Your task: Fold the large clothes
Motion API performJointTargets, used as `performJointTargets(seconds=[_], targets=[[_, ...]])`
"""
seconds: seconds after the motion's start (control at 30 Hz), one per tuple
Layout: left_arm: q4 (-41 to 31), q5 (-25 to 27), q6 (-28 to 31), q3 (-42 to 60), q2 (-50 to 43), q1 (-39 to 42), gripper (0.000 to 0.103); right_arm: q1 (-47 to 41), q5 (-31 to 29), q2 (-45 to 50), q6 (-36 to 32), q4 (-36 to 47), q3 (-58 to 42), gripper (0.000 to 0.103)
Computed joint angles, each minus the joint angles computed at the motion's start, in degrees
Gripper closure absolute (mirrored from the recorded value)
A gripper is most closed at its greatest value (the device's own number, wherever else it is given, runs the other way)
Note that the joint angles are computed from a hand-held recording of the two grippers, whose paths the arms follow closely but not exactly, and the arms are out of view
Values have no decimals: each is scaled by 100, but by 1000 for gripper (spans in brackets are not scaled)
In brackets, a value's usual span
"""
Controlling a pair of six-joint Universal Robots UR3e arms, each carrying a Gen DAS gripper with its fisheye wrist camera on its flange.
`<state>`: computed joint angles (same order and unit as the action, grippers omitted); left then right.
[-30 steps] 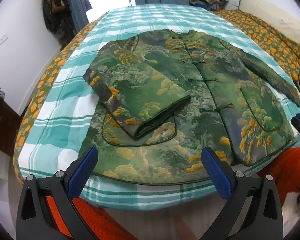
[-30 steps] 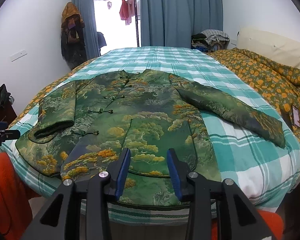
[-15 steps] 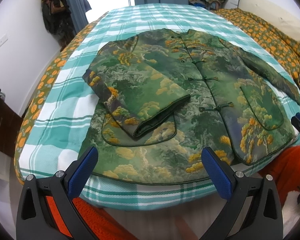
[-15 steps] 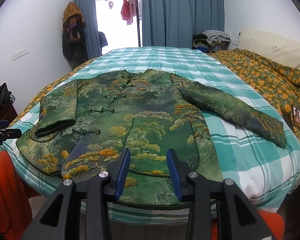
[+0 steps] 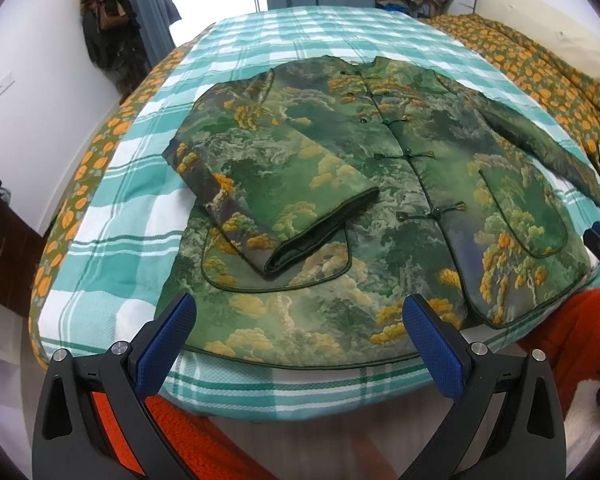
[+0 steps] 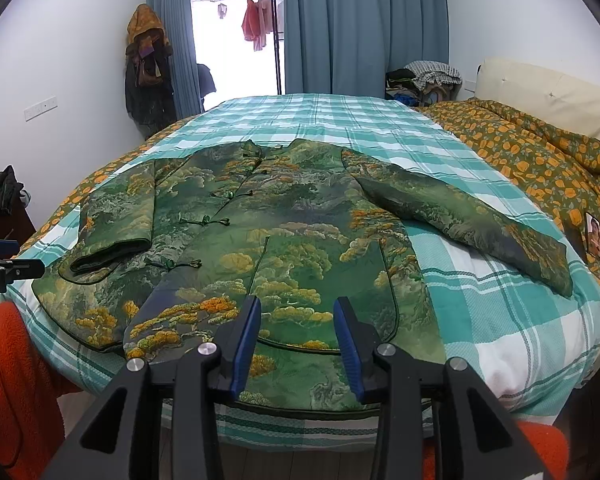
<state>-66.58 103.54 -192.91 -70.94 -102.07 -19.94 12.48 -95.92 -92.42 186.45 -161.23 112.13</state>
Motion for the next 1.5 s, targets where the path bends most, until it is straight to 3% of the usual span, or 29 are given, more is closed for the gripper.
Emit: performJointTargets(seconds=[0.23,0.33,0.47,0.67,0.73,0.77,0.8,0.83,0.87,0.9,1.1,1.17,1.23,1.3,1.37,1.47,1.5], targets=[[-64,-82,189,103,-55,49,1,-12,11,-16,6,6,9,65],[-150,-679,748,371,-148,423,1,-48,20,-84,11,-69,96,65],[-322,-949,1589,963,-625,703,1,-89,35,-103,67,-97,163,65],[-16,-339,2728,1778,-1984,484,1,-29,23,-59,77,-10,94,65],[-64,-6,2843,2208,-2566,446,2,3,6,-81,67,-9,102,65],[-49,88,2841,2313,-2743,471,5,6,16,-100,69,3,111,65],[-70,-50,2832,2389,-2846,580,21,0,35,-130,74,22,130,65],[-130,-443,2761,2407,-2828,778,46,2,38,-146,81,29,146,65],[-229,-792,2630,2428,-2763,960,64,-2,50,-182,80,45,178,65],[-445,-1115,2411,2573,-2720,1166,94,-5,57,-206,74,54,205,65],[-281,-2180,1745,2057,-1387,2674,94,-143,163,-282,92,6,324,65],[-157,-2231,1370,1953,-1021,3452,90,-208,195,-314,125,-61,356,65],[-179,-1868,800,2027,-901,4221,59,-280,235,-322,151,-102,367,65],[-91,-1121,254,1740,-708,4829,35,-409,333,-324,184,-81,365,65],[165,-1159,130,899,-205,5325,33,-596,447,-393,232,24,371,65],[230,-2126,624,-559,720,5857,30,-1280,968,-723,281,458,475,63],[176,-2341,822,-911,934,5830,27,-1628,1248,-850,278,747,495,47]])
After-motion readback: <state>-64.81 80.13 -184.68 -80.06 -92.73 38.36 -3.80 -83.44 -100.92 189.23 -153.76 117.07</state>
